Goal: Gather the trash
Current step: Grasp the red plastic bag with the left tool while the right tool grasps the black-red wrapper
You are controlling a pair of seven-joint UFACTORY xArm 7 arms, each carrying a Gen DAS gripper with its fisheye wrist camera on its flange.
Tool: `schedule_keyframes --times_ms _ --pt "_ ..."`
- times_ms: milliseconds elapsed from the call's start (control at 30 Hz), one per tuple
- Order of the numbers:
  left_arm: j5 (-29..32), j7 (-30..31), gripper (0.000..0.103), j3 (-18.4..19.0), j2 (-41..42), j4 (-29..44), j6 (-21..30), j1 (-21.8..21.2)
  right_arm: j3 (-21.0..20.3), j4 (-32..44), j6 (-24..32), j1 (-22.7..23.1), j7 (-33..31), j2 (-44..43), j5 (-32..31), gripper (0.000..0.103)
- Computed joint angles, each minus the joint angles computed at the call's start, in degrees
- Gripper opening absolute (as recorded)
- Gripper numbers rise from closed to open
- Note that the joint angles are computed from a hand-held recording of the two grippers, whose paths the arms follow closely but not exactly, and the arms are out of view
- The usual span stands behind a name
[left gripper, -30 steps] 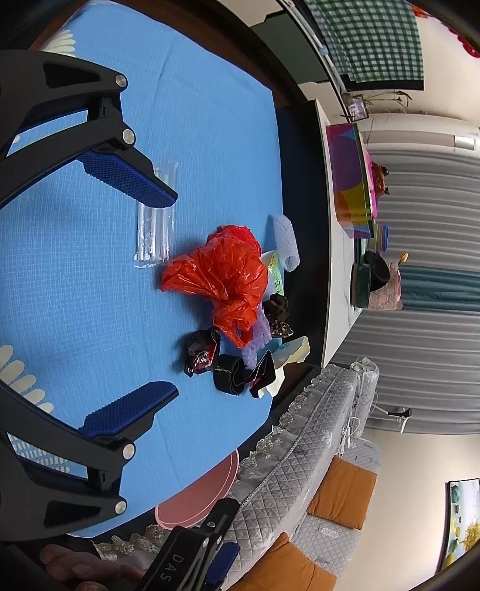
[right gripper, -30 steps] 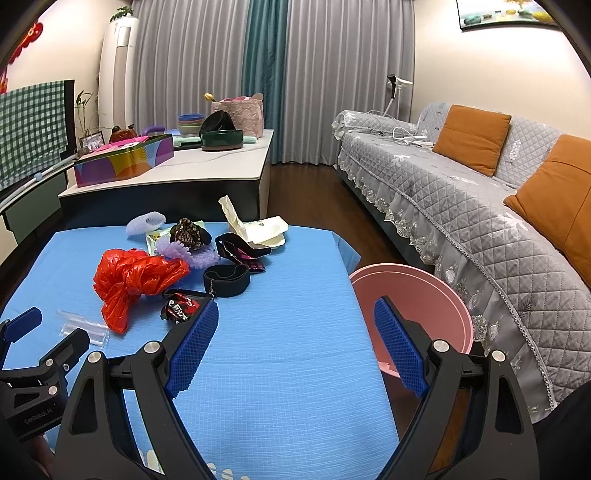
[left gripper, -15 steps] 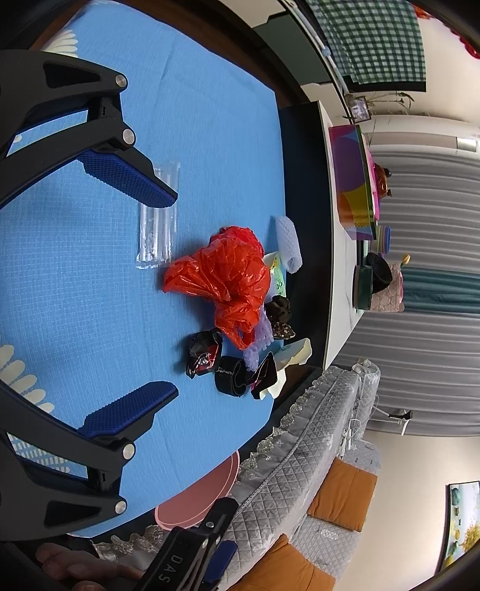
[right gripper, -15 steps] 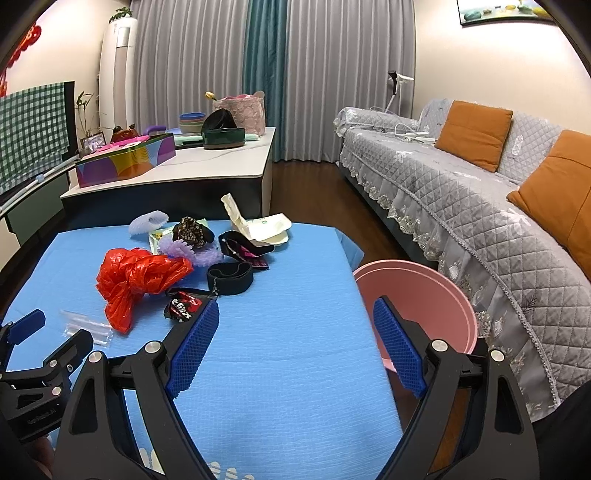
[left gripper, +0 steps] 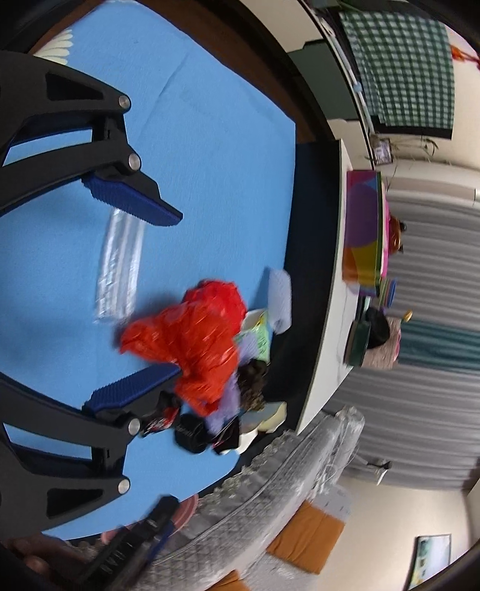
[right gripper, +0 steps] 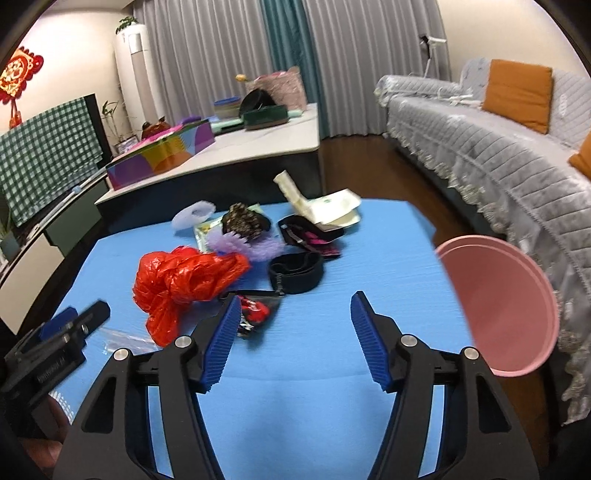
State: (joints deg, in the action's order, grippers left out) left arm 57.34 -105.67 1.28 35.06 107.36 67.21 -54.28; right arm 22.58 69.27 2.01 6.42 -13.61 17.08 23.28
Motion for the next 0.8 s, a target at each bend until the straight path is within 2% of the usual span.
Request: schedule_keyframes --times_ms 100,267,467,533,567,600,700,800 --pt "1.0 0.1 0.067 0.5 -0.4 -0.7 -1.2 0.7 -0.8 3.4 2.6 1.6 1.0 3.2 -1.3 0.063" --pt "3.1 1.8 0.066 1.0 -0.6 -1.1 -3.8 2.0 -2.7 10.4 8.4 4.9 2.4 8.9 -3.2 0.064" --pt "2.9 2.6 0.066 0.8 -0.1 -1.7 -10.5 4.5 -6.8 16.4 15.4 8.7 6.6 13.4 -6.4 0.068" --pt "2.1 4.1 0.066 0.8 0.8 -1.0 -12.6 5.1 -7.4 16.6 15.5 9.1 6.6 13.4 -7.4 0.067" --pt "1.7 4.7 0.066 0.9 1.2 -0.5 -13.5 5.3 -7.3 16.9 15.8 9.1 6.6 13.6 -7.5 0.064" --pt "1.2 5.0 0.066 1.1 1.7 -0.1 -14.5 5.5 -7.6 16.8 15.6 9.2 6.9 13.5 -7.8 0.057" --pt "-0.4 5.7 0.069 1.8 2.6 0.7 -17.1 5.8 -7.4 16.2 15.0 8.5 7.2 13.1 -7.5 0.049" --pt "-2.3 7.2 0.072 2.4 4.2 2.6 -18.2 5.9 -7.8 16.0 14.5 8.2 7.5 12.9 -7.7 0.047"
